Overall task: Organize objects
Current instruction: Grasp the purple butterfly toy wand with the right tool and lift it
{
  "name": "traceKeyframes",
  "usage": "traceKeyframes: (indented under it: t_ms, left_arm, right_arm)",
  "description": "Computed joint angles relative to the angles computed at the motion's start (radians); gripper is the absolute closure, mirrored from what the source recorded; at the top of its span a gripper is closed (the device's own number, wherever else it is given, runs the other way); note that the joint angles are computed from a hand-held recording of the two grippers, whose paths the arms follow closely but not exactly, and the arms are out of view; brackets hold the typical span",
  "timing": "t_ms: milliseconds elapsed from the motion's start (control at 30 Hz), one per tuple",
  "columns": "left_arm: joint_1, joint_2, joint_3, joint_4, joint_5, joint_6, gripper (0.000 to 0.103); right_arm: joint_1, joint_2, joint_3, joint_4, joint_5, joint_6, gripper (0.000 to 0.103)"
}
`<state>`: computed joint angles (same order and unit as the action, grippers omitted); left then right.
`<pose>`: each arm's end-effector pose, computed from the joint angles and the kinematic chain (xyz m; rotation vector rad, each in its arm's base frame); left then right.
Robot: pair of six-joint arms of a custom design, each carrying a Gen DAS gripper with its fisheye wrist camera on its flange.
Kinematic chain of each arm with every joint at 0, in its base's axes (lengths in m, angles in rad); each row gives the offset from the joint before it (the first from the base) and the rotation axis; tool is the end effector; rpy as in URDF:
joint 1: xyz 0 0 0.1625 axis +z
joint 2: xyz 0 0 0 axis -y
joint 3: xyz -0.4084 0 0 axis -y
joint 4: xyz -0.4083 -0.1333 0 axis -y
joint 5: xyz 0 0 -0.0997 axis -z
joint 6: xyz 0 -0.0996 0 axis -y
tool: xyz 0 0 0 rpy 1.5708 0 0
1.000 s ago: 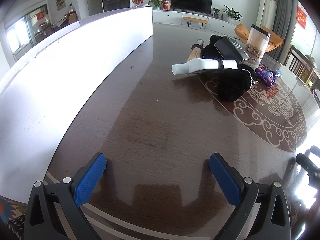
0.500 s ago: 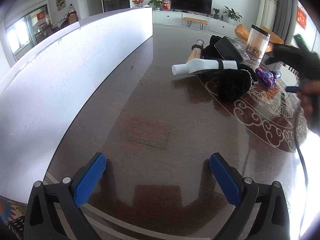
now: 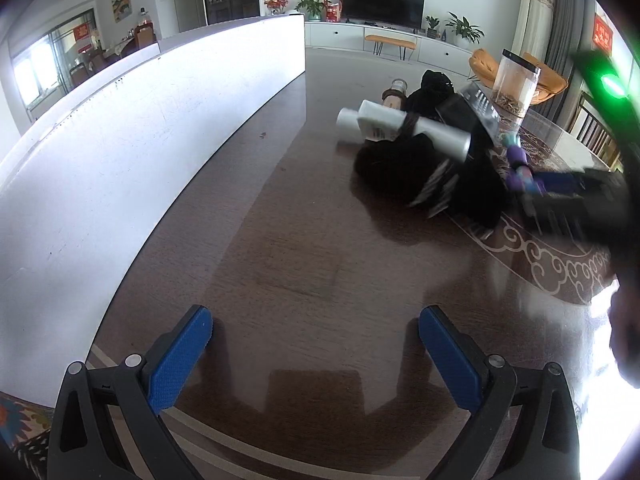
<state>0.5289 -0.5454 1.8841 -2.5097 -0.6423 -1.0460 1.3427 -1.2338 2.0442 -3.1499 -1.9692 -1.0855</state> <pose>-0.3343 -0.4421 -0.1168 0.2231 2.2445 -0.7427 -0.0326 -0.5590 0.2554 0.7961 -2.1999 0.4595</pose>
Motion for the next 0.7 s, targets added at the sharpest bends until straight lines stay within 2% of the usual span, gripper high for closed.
traceKeyframes:
  t_ms: [67, 267, 433, 467, 533, 567, 700]
  left_arm:
    - [0.000, -0.001, 0.001, -0.001, 0.000, 0.001, 0.000]
    - [0.000, 0.000, 0.002, -0.002, 0.000, 0.000, 0.000]
    - [0.000, 0.000, 0.002, -0.002, 0.001, 0.001, 0.000]
    - [0.000, 0.000, 0.002, -0.002, 0.001, 0.000, 0.000]
    - [0.000, 0.000, 0.002, -0.002, 0.001, 0.001, 0.000]
    - [0.000, 0.000, 0.002, -0.002, 0.001, 0.001, 0.000]
    - [0.000, 0.000, 0.002, -0.003, 0.001, 0.001, 0.000]
  right_arm:
    - [-0.014, -0.039, 0.087, -0.073, 0.008, -0.069, 0.038]
    - [-0.124, -0.176, 0.192, -0.132, 0.076, -0.026, 0.037]
    - [-0.215, -0.283, 0.238, -0.075, 0.193, 0.007, 0.037]
    - [-0.219, -0.284, 0.228, -0.057, 0.205, 0.023, 0.035]
    - [-0.232, -0.295, 0.231, -0.050, 0.220, 0.058, 0.023]
    - [-0.228, -0.270, 0.201, -0.042, 0.212, 0.081, 0.015]
    - [-0.226, -0.232, 0.160, -0.030, 0.198, 0.110, 0.006]
